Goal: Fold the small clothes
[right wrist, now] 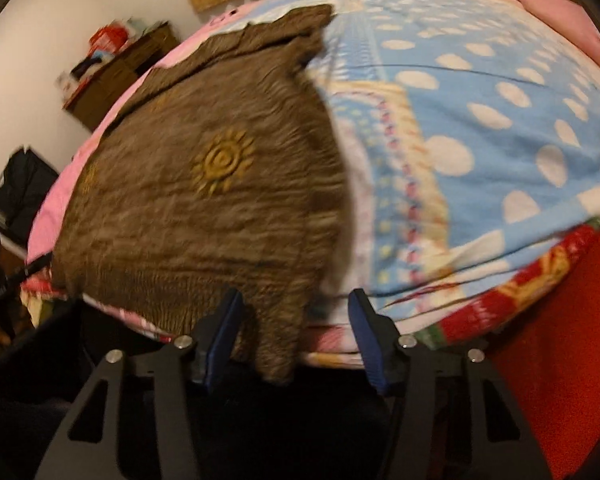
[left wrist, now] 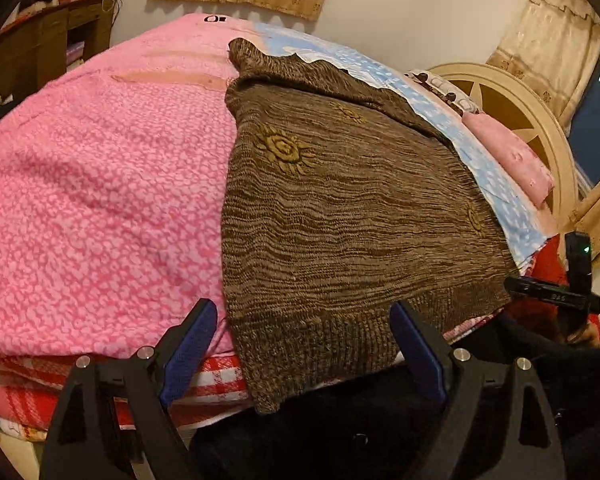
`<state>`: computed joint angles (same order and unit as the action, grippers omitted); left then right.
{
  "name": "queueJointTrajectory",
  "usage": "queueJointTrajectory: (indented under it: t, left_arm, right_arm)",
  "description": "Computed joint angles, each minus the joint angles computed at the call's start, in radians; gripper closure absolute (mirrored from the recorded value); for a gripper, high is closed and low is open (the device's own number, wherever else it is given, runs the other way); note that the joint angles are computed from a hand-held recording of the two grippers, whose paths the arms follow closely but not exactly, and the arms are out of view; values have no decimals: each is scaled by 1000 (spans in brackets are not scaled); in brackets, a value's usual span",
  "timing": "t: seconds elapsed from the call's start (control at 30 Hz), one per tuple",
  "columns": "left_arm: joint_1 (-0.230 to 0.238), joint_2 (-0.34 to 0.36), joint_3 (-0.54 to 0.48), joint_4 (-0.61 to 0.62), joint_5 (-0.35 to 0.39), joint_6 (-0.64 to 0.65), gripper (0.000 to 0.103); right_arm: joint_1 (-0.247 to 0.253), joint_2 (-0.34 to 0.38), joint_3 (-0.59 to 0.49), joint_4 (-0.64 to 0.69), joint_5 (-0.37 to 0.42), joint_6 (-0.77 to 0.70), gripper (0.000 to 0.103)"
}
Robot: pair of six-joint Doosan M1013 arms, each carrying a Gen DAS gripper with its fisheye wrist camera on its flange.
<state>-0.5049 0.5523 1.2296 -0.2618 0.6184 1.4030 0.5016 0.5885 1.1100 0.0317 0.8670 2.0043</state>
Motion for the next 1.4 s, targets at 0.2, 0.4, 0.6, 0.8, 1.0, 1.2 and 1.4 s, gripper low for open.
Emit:
queueJointTrajectory:
  t: [0.2,0.4,0.6,0.8,1.0,1.2,1.4]
  left_arm:
    - [2,-1,-4,-69,38,91,15]
    - [18,-3,7,-164,37,122,15]
    - [58,-14,58,-440,-4,205,15]
    - [51,-18,50,-281,8,62,74]
    - [61,-28,66,-338,14,81,94]
    - [57,-35,50,-435,-34,146,94]
    - [55,-32,5,-491,-61,189,94]
  right_arm:
    - [-12,1,5,114,-1,-89,90]
    - [-12,0,16,122,-21,-78,88]
    - [-27,-6,32,216,-53,-95,75]
    - [-12,1,17,135,-45,-63,85]
    - [-19,-10,23,173,-62,-103,94]
    - [-62,-52,93,514,-210,-281,94]
    - [-87,-60,99,777,-288,-448,94]
